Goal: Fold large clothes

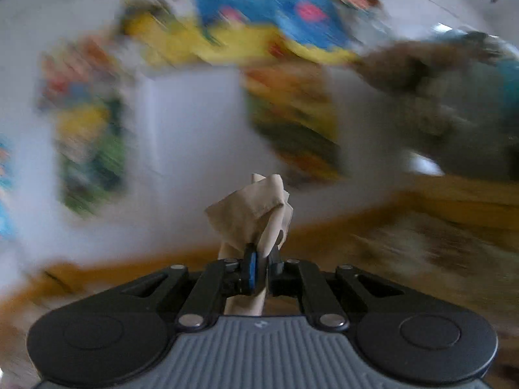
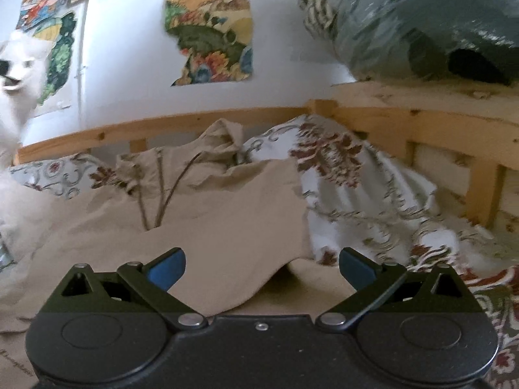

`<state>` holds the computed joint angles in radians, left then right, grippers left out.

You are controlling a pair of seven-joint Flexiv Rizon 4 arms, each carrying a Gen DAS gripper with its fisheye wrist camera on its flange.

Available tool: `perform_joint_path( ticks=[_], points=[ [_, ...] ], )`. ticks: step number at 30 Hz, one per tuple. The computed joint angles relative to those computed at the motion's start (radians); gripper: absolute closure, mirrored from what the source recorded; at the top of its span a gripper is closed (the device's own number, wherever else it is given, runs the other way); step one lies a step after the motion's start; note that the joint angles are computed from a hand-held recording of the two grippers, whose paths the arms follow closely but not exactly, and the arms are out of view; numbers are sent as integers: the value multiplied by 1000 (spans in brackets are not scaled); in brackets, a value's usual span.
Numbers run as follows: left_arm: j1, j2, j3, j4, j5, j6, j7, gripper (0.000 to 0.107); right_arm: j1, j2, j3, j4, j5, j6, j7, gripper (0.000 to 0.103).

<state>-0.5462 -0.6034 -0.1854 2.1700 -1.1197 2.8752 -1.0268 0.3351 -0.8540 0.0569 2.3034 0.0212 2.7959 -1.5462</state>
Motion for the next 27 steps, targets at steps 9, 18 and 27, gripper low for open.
perform_joint_path(
  ticks=[9,18,27],
  points=[
    [50,55,-23,171,291,-372,-285,19,-6,-21,-5,-20,26,-13,13,3],
    [-98,81,27,300,-288,-356,-228,17,-93,2,40,21,-200,-11,112,10],
    [45,66,26,308,-414,-389,-231,16,-85,6,60,-68,-369,-247,211,30]
  ],
)
